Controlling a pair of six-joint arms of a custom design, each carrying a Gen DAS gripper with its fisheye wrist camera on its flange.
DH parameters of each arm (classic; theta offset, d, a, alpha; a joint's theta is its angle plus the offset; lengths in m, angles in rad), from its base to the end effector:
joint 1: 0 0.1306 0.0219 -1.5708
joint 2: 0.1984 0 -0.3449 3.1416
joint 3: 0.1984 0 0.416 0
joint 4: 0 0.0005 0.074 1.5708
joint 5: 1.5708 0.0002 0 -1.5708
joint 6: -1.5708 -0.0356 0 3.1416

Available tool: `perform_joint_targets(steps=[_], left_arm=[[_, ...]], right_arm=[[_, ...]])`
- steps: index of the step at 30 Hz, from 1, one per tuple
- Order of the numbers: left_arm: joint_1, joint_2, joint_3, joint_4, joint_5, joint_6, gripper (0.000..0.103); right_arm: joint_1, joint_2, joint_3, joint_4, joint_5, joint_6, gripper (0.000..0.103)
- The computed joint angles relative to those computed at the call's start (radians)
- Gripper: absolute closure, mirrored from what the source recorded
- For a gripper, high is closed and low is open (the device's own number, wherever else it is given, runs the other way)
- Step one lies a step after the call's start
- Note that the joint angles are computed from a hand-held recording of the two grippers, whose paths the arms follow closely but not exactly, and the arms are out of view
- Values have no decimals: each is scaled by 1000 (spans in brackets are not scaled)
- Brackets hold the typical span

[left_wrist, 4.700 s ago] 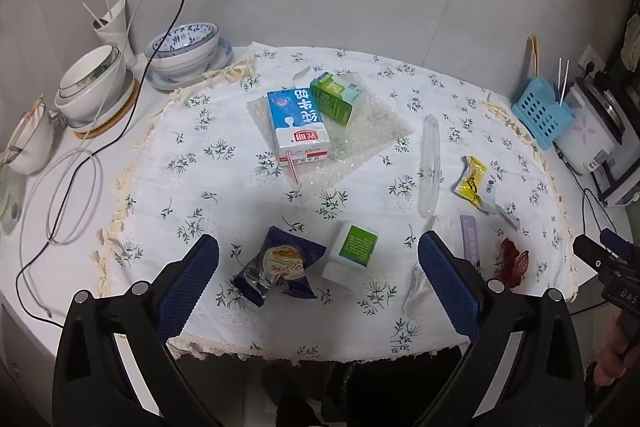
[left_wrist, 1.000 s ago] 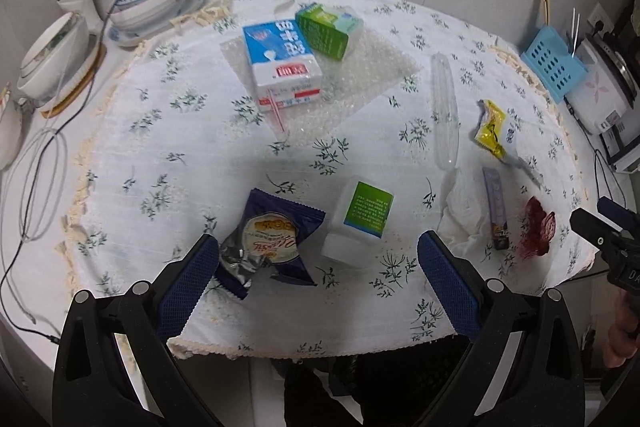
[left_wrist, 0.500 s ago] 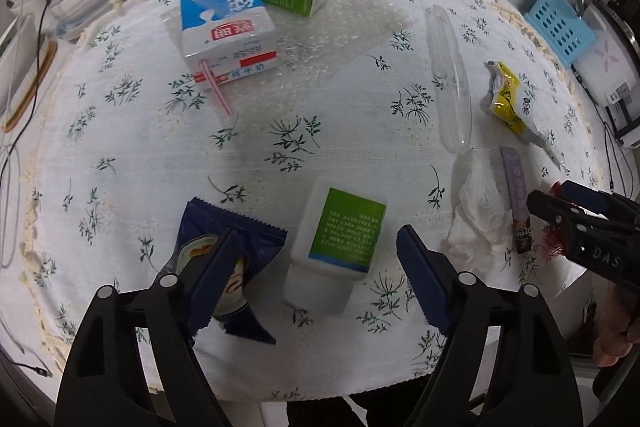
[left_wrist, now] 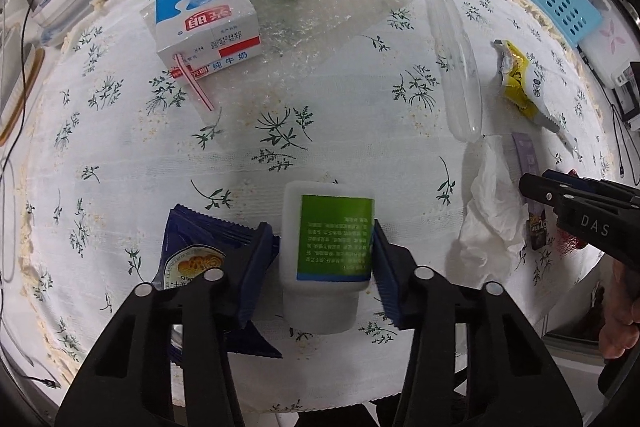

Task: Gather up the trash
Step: 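Grasp the white-green bottle with the left tool while the right tool grasps the purple packet, then carry the bottle and purple packet with both tools over the black bin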

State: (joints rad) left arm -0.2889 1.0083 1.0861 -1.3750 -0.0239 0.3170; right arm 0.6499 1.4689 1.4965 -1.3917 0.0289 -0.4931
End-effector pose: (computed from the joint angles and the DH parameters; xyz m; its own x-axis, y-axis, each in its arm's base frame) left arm 0.3291 -0.0975 0.3797 -0.9638 -0.0386 -0.2639 -0.0229 0.9978 -0.0624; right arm 0.3936 0.2973 0.3781 -0.9705 -0.1433 -0.1942 -0.1598 0.9845 0.0722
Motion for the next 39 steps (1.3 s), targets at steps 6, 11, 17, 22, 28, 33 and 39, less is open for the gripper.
perform_joint_targets(steps=[6,11,17,22,28,33,39], left_arm=[[5,-5,-6,5,12,-5,62],[21,-26,-4,6,19,-12,62],[39,-56,8,0,19,-13,62],[46,-77,23,-7,19,-5,62],[54,-103,35,-13,35,13,62],[54,-126,49,-27,33,26,62],[42,-168,53,-52,28,27,62]], right_arm=[[-1,30,27,-9,10,-21,82],[-18,24,20,10,5,-14,83],[-16,-32,1,6,8,-28,83],[-15,-60,16,1,20,-24,83],[11,-109,-3,13,53,-32,83],[29,-146,-13,14,75,-44,83],[51,-215,-39,10,107,-78,83]])
